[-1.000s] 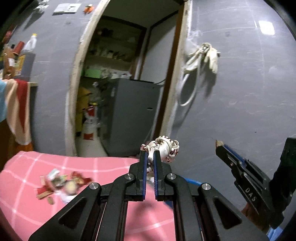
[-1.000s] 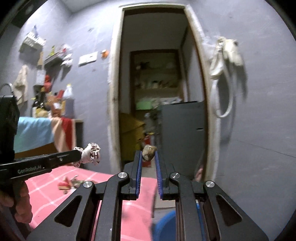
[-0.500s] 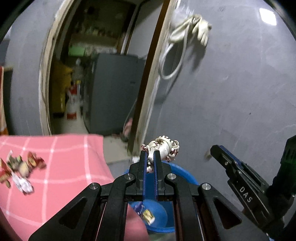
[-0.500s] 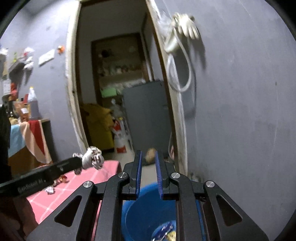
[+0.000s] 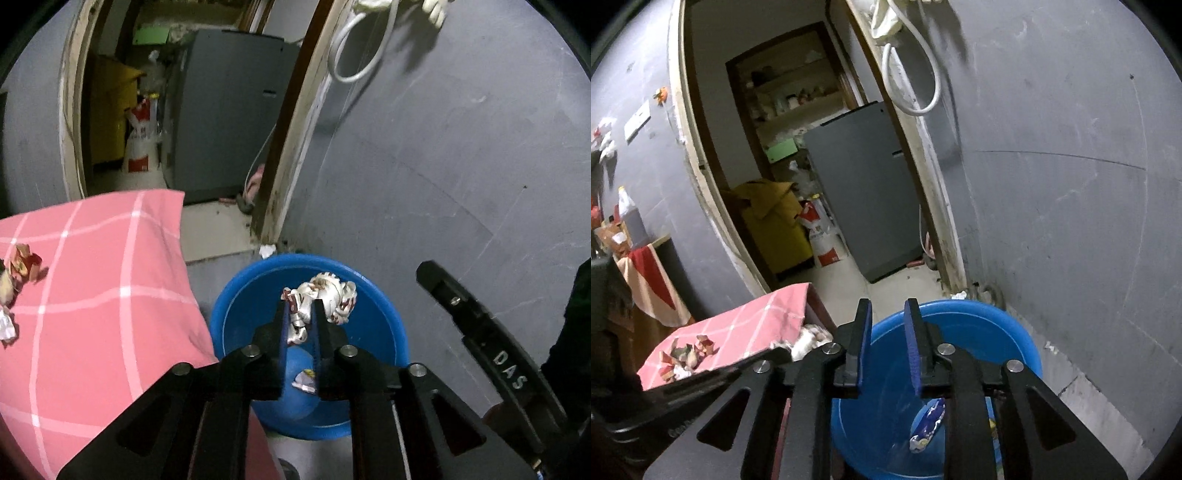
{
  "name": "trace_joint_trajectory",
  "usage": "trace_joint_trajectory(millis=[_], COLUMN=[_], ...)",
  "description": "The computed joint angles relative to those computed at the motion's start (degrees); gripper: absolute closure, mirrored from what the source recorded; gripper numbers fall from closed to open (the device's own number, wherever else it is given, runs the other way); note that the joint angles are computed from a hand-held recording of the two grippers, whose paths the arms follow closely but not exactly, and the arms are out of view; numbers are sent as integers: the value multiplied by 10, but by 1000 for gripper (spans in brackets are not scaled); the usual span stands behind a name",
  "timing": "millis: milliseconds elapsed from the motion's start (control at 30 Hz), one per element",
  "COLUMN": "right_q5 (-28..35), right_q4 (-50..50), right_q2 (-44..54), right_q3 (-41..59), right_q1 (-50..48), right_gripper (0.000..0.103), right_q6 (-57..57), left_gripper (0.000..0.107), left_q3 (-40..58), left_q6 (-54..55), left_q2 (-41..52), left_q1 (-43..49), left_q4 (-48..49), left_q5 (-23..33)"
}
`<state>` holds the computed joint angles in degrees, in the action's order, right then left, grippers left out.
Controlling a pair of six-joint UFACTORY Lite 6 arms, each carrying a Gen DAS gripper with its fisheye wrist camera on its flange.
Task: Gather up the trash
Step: 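Carry both items over the blue basin and open both tools to drop them, then move both tools back over the remaining trash on the table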
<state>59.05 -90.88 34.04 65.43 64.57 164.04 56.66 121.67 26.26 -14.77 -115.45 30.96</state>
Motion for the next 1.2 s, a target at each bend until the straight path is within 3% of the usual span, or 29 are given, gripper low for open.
trace_joint_trajectory(millis=[67, 133, 300, 433, 600, 633, 700, 833, 967, 1200], right_q5=[3, 3, 2, 12, 43, 50, 65, 99, 142, 191], right_q4=[2, 0, -3, -10, -26, -30, -41, -62, -83, -123], right_q2=[-2, -5, -3, 8, 19, 20, 23, 39, 60, 108], right_q3=[-2, -4, -1, 14, 29, 31, 35, 58, 87, 159], right_q1=[0, -3, -7, -4, 8, 10, 16, 29, 46, 65], right_gripper=[75, 74, 72, 56, 50, 48, 28, 17, 0, 0], right_q6=[2, 3, -2, -6, -11, -10, -7, -18, -33, -85], left_gripper=[87, 80, 76, 55, 44, 38, 28, 9, 9, 9], left_q3=[1, -3, -26, -81, -136, -143, -162, -195, -218, -231], left_q6=[6, 12, 12, 74, 133, 138, 161, 200, 228, 250], left_q2=[6, 5, -18, -58, -110, -120, -140, -177, -200, -194], left_q1=[-4, -3, 26, 76, 132, 141, 167, 218, 262, 336], left_q4=[-2, -3, 8, -46, -89, -93, -109, -129, -136, -123], left_q5=[-4, -3, 7, 65, 112, 119, 144, 184, 215, 274])
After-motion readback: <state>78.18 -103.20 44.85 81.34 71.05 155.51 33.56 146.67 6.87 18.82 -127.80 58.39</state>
